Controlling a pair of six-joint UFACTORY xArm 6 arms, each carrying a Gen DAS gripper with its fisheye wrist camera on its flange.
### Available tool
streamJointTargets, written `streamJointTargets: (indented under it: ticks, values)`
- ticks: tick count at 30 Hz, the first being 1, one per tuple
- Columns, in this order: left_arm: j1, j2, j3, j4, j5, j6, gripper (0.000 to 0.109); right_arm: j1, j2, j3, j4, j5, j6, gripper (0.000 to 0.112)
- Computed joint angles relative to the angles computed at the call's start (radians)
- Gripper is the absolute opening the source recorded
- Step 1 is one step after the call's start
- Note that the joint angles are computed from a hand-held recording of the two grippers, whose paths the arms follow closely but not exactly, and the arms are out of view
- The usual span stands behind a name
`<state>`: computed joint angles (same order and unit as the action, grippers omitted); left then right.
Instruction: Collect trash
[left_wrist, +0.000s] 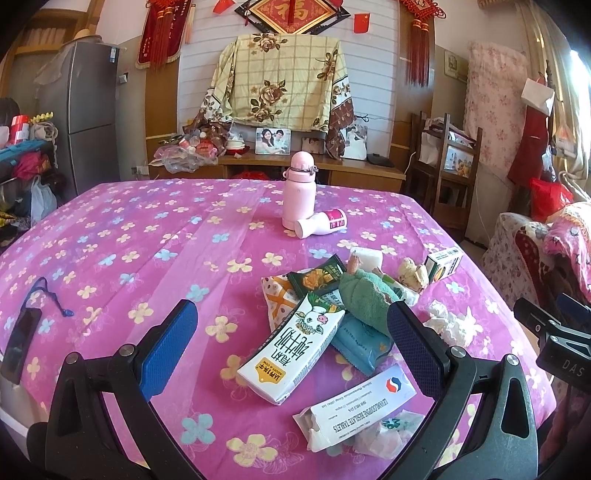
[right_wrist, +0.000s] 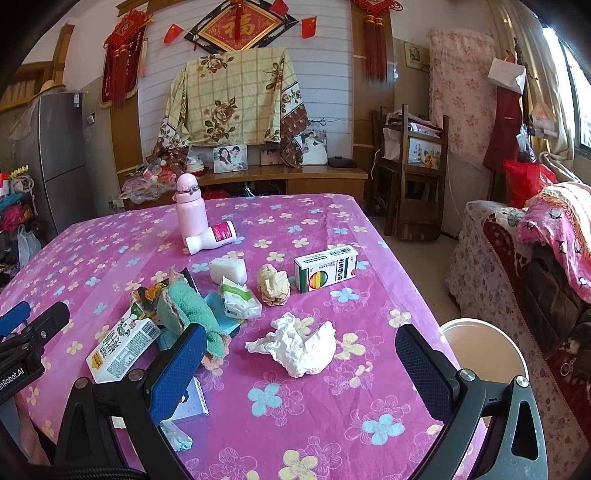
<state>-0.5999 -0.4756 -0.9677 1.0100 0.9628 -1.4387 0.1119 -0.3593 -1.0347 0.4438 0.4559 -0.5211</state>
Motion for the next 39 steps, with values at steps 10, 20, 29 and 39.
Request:
streamJointTargets:
  ticks: [10,20,29,39]
  values:
    - [0.0,0.013,-0.013,-0.01,0.001,0.012,0.102,-0.004,0.007,-0.002,-0.009,0.009,0.011,0.101]
    - [0.005,0.002,0.004,-0.019,0.005,0.029,0.102,-0.012,0.025,-0.017,-0.025,0.038,0.01,0.101]
    - [0.06,-0.041,0.035,-0.082,-0.015,0.182,0.102,-0.022,0.057,-0.047,0.042,0.115,-0.063,0.101]
    - [0.182,-0.006,0.078,-0.32,-0.195,0.415,0.102,-0.028,0.221,-0.242,0.244,0.384,-0.192,0.092]
